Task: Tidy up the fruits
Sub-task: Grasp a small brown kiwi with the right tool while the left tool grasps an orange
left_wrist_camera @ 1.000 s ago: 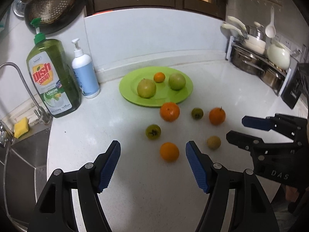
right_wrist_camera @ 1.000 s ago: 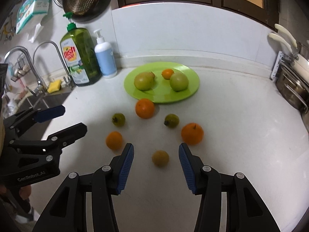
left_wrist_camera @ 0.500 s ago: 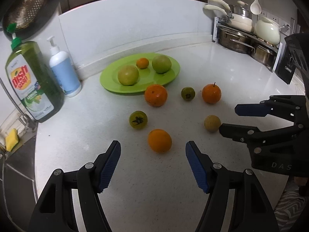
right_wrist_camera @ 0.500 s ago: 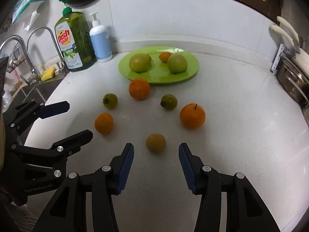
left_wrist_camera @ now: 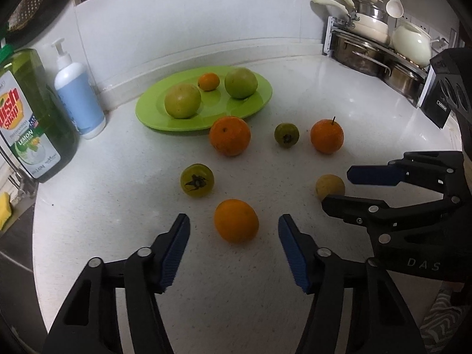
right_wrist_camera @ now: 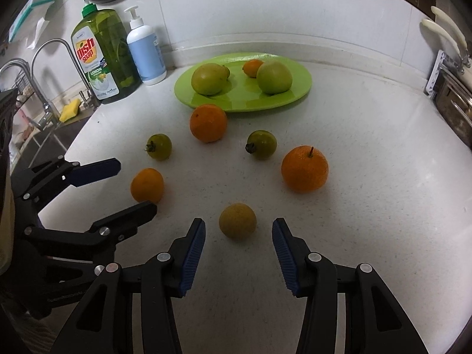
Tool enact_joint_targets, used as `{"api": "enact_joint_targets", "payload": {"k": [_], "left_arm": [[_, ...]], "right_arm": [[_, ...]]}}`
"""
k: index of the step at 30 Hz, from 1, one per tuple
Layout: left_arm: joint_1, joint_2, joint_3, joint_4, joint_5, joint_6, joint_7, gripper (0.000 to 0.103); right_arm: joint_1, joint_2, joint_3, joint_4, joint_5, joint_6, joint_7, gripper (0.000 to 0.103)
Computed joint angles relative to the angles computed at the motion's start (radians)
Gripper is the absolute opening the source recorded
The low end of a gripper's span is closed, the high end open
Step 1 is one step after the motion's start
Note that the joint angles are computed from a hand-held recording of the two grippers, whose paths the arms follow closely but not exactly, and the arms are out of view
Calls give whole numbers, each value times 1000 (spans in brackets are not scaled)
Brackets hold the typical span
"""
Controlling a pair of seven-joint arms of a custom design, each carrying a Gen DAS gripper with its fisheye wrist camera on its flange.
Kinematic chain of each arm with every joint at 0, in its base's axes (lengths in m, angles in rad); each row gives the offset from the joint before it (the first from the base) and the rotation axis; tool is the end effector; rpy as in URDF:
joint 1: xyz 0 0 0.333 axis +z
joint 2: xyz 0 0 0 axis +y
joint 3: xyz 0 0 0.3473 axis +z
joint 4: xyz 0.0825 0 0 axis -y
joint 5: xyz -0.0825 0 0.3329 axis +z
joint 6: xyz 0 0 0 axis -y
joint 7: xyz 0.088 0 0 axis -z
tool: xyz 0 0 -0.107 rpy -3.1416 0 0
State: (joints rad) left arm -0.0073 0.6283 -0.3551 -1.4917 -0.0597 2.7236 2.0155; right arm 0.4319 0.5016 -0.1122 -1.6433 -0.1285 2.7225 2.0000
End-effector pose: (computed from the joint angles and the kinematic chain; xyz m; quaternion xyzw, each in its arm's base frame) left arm 0.7031 -0.1901 0.4432 -0.4284 0.8415 -0.2900 0.1560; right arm 0.6535 0.2378 0.4459 -0.6838 0.6687 -0.1738 0.2346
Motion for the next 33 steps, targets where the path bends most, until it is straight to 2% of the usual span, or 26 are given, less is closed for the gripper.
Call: {"api": "enact_joint_targets", "payload": {"k": [12,17,20,33], "left_arm": [[-15,36,7,62,-6,-63,-26,42],[-22,41,15,73,-6,-80,-33,33],[-21,43,13,77,-11,-86,-34,33],[-9,14,2,42,-31,-51,-30,33]], "right_arm": [[-13,25,11,29,32,-14,-29,40],[-13,36,9,44,32,-25,-35,33],[-15,38,12,46,39,-26,-41,29],[1,23,-5,27,16,0,-21,29]]}}
